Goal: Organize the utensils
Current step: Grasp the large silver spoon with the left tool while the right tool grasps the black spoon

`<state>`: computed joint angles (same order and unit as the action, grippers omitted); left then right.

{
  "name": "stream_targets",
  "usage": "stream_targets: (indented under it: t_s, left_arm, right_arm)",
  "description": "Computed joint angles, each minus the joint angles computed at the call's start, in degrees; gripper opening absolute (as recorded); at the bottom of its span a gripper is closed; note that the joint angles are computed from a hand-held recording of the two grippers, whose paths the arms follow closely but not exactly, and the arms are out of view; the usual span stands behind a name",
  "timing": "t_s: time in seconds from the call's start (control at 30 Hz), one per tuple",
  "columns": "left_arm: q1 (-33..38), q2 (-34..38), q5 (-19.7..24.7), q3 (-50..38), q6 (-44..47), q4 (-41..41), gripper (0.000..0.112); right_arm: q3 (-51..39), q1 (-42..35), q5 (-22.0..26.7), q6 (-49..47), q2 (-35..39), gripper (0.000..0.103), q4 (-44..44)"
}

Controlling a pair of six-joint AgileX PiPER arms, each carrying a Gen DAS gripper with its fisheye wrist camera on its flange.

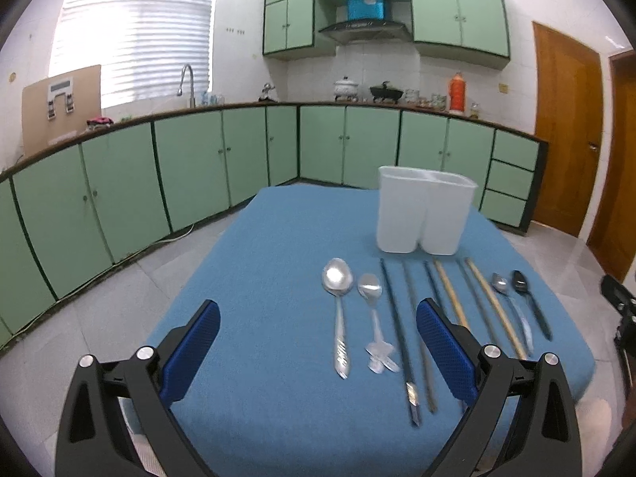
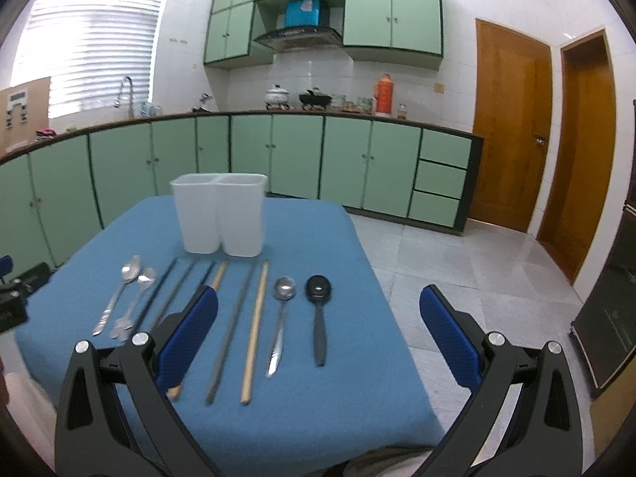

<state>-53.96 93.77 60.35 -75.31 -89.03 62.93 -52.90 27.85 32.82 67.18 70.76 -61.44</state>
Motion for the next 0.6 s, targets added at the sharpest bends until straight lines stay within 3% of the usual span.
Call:
stream_targets:
  t_s: [0.13, 0.27, 0.37, 0.43, 0.6]
  left_arm:
    - [8.1, 4.2, -5.4, -5.9, 10.0, -6.7, 0.097]
    - [13.9, 11.3, -6.6, -15.6, 21.1, -14.9, 0.097]
    - [17.0, 17.3, -5.2, -23.7, 27.8, -20.3, 0.097]
    - [18.7, 21.4, -3.3, -29.7, 31.3, -23.4, 0.097]
    - [21.8, 30.4, 0.8, -42.4, 39.0, -28.8, 0.096]
  right_arm:
    - [-5.9, -4.7, -2.6, -6.0, 7.1, 0.098, 4.4]
    - [-13.2, -8.6, -4.0, -13.5, 14.6, 0.097, 10.8]
    - [-18.9, -10.1, -2.9, -19.6, 19.5, 0.091, 16.1]
    - [-22.7, -11.2, -2.0, -24.7, 22.9, 0.080, 20.4]
    - [-29.4, -14.0, -0.8, -33.1, 29.2, 0.077, 29.5]
